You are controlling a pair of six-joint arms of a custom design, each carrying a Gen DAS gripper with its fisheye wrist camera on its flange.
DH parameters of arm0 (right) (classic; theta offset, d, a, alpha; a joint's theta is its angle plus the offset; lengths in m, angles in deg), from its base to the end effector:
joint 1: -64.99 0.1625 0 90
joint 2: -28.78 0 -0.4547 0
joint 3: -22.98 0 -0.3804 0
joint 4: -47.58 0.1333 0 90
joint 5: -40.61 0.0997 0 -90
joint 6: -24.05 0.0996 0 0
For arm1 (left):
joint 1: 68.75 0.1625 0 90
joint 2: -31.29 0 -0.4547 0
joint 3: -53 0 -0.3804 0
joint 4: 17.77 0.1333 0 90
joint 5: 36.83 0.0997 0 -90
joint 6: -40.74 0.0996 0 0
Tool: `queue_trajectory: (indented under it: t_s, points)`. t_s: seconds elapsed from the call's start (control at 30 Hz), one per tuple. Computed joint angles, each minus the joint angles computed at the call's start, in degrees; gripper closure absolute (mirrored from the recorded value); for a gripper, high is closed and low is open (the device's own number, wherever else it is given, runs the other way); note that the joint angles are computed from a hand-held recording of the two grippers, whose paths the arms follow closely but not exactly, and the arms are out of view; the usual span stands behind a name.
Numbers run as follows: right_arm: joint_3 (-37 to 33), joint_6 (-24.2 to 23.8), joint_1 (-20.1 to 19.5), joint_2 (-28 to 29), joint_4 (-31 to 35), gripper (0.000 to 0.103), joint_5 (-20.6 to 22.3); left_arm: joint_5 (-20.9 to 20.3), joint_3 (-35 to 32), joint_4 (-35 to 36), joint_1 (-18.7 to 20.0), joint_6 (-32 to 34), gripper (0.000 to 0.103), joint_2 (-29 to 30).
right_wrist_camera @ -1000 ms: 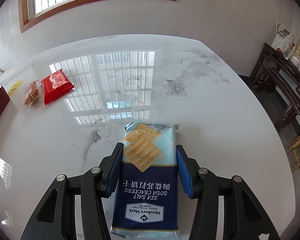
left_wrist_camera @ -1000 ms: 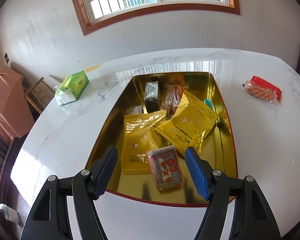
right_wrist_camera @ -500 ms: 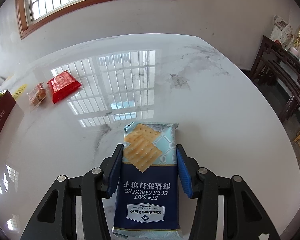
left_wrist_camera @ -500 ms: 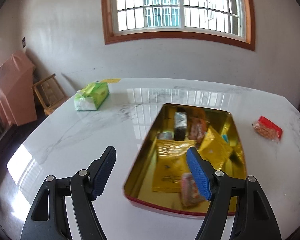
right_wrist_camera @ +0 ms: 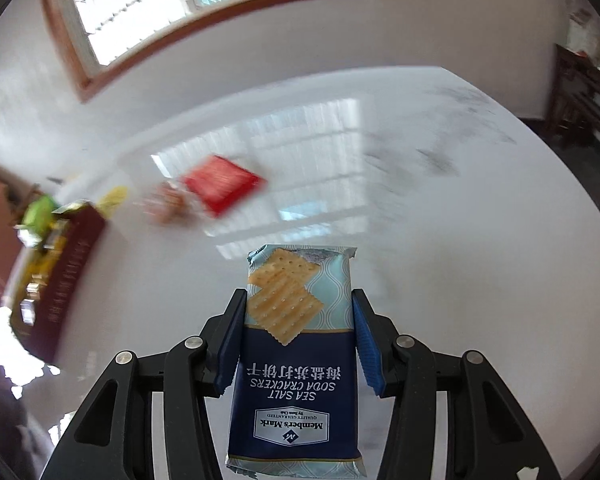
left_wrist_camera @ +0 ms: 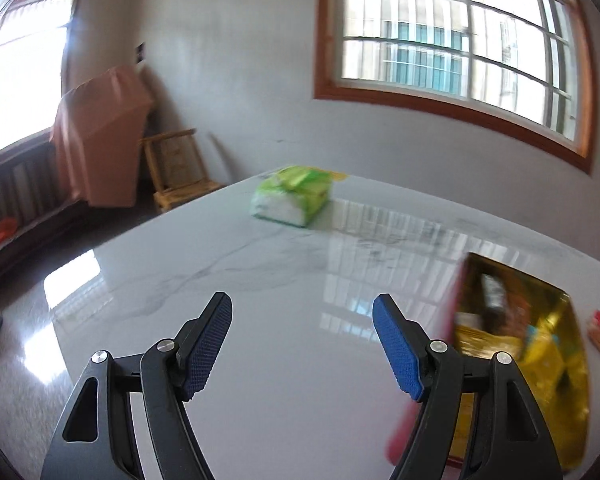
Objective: Organize snacks
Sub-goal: 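Carry the soda cracker pack over the tin with the right gripper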
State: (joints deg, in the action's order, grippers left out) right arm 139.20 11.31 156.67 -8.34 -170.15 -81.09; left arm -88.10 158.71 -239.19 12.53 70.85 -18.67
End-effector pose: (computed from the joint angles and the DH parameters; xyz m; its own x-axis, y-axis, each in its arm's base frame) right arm 0.0975 -0.5614 0.0822 -0.8365 0.2145 0.5042 -0.2090 0.7258 -0.6554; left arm 0.1014 -0.6292 0.2735 -0.7277 -0.2933 -0.6200 0.4654 0.4529 -0.7605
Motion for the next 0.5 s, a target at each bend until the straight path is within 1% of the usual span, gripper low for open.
queue_trajectory:
  t_s: [0.07,0.13,0.17,0.2,0.27,0.33,0.37,0.4,0.43,0.5]
  points:
    - [-1.7,-0.6,2.0,0.5,2.3,0.056,1.6,-0.4,-1.3,0.5,1.3,-1.8,0.030,0.2]
    - [-4.2,-1.5,4.1,1.6,5.3,0.056,2.4,-0.2,-2.5,3.6,2.2,-4.7,0.030,0.1]
    - [-6.1,-1.5,5.2,2.1,8.1,0.056,4.5,-1.1,-2.9,5.5,2.7,-6.5,0.030,-0.3]
    - [-7.5,-1.4,6.0,2.6,10.2,0.056,5.6,-1.1,-3.3,5.1,2.8,-6.7,0.030,-0.1]
    - [-11.8,-1.9,8.0,4.4,15.7,0.056,7.6,1.1,-4.7,2.9,2.4,-4.6,0.029,1.2]
    - [-17.4,-2.8,9.9,6.9,21.8,0.056,9.4,2.2,-5.9,2.3,2.2,-3.1,0.028,2.3]
    - [-20.1,-3.4,10.6,8.2,24.7,0.056,10.2,4.2,-7.1,1.0,1.7,-1.3,0.027,3.5]
    - [-23.5,-4.0,11.5,9.9,28.1,0.056,10.9,4.9,-7.7,0.4,1.5,-0.5,0.027,4.0]
    - [-27.0,-4.9,12.4,11.7,31.4,0.056,11.4,4.8,-8.1,0.4,1.5,-0.2,0.026,4.3]
    - [-32.6,-6.3,13.5,14.8,36.0,0.056,11.3,5.6,-9.1,0.8,1.3,0.4,0.024,5.0]
